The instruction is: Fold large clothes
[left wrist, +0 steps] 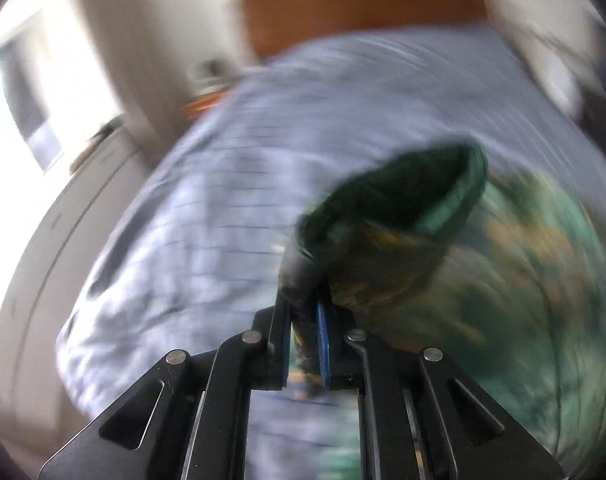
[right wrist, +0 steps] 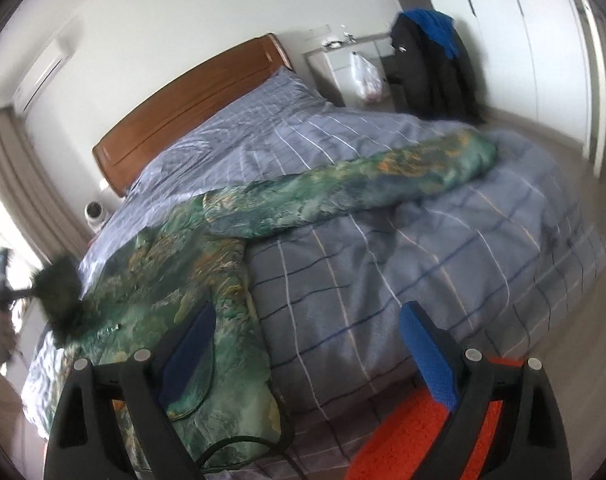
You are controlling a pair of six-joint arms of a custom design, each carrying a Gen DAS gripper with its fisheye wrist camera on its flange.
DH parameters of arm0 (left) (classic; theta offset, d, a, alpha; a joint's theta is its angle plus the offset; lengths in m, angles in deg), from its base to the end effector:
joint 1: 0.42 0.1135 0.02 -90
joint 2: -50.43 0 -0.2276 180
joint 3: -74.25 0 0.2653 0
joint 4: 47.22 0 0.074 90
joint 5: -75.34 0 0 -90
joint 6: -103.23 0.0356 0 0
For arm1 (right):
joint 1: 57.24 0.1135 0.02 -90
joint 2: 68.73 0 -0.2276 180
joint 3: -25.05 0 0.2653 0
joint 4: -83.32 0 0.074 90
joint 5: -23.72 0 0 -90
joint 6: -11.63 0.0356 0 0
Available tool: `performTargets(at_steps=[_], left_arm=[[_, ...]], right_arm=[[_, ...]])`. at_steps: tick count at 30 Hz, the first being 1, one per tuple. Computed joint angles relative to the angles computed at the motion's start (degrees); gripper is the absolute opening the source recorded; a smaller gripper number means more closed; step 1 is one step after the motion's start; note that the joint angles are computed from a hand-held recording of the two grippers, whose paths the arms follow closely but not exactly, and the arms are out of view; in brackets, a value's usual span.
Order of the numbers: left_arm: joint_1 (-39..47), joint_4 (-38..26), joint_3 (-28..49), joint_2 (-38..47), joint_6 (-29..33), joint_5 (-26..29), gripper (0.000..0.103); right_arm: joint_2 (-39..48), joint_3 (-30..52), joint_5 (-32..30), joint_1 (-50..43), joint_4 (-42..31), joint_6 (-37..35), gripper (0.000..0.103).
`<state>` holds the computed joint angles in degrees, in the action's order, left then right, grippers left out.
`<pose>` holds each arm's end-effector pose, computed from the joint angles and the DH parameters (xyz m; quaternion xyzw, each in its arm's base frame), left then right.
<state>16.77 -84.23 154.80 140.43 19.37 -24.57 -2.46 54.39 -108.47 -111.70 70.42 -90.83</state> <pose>0.3391 0.1113 0.2185 -0.1210 0.9178 0.1533 0.3456 0.1387 -0.1531 0.0858 0.1986 0.8623 0.1054 0.4537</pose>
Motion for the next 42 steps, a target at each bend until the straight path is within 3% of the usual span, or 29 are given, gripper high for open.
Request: performTargets(at_steps=[3, 6, 7, 9, 11, 13, 15, 16, 17, 19, 21, 25, 27, 28, 29, 30, 32, 34, 39, 42], left_arm=[[14.96, -0.44, 7.72, 5.67, 0.16, 0.39, 0.011], [26.24, -3.53, 18.62, 19.04, -1.37, 0.19, 0.032], [28.28, -3.87, 20.48, 22.21, -1.59, -1.00, 0.045], [31.42, -1.03, 19.57, 25.78, -1.41, -5.84, 0.051], [34.77, 0.49, 16.12, 26.27, -0.87, -3.40, 0.053], [37.68, 1.48, 8.42, 21.26, 0.43, 3.85, 0.054], [39.06, 0.18, -2.37, 13.00, 5.86, 15.56, 0.063], [38.78, -1.63, -6.45, 9.77, 9.40, 20.83, 0.073], [37.89, -3.49, -10.15, 6.89, 12.77, 24.89, 0.081], [32.96, -6.58, -18.94, -0.62, 19.69, 29.58, 0.084], [24.62, -4.34, -30.07, -10.00, 22.42, 27.53, 0.084], [9.87, 4.60, -39.98, -15.57, 19.36, 17.72, 0.082], [8.30, 5.77, -38.84, -12.36, 18.12, 16.95, 0.072], [9.13, 4.19, -37.45, -11.45, 18.04, 18.19, 0.069], [10.34, 2.73, -36.23, -11.34, 17.81, 19.00, 0.071], [11.74, 1.57, -36.50, -13.06, 17.92, 19.70, 0.075], [13.61, 0.28, -36.78, -16.98, 16.13, 19.67, 0.092], [15.61, -0.44, -38.69, -21.96, 14.21, 21.16, 0.094], [17.97, -3.87, -37.22, -27.43, 7.43, 26.43, 0.094], [17.02, -5.90, -39.44, -34.25, 4.70, 25.44, 0.095]], right_arm=[[-0.70, -0.51, 0.79, 2.45, 0.86, 0.97, 0.092], [1.19, 0.30, 1.65, 5.27, 1.46, 2.18, 0.092], [1.31, 0.44, 2.08, 6.22, 1.29, 2.42, 0.092], [0.16, 0.45, 2.68, 7.09, -0.10, 1.92, 0.092], [0.37, 1.79, 2.25, 6.51, -2.74, -0.03, 0.092], [2.77, 4.56, 2.55, 5.62, -5.71, -2.63, 0.092], [7.90, 9.38, 2.91, 5.07, -10.33, -6.52, 0.092], [11.17, 12.31, 2.97, 5.07, -13.20, -8.73, 0.092], [14.50, 15.30, 2.61, 5.15, -16.49, -11.20, 0.092], [21.03, 20.77, 1.53, 6.24, -22.77, -15.58, 0.092], [28.66, 26.39, -0.02, 8.19, -28.90, -19.68, 0.092], [38.08, 31.50, 1.50, 13.18, -31.42, -22.51, 0.090], [40.87, 33.30, 0.94, 14.76, -33.58, -24.87, 0.075], [41.27, 33.49, 2.08, 15.67, -34.10, -25.32, 0.062], [40.71, 32.82, 3.51, 16.29, -33.61, -25.09, 0.060], [39.23, 31.55, 5.08, 16.88, -32.59, -24.54, 0.060], [36.10, 29.60, 5.54, 16.36, -31.36, -23.59, 0.066], [34.03, 29.45, 3.93, 13.87, -30.74, -21.13, 0.072], [37.72, 37.50, -1.94, 9.11, -31.87, -13.69, 0.074], [44.71, 47.15, -6.35, 3.86, -29.98, -1.71, 0.074]])
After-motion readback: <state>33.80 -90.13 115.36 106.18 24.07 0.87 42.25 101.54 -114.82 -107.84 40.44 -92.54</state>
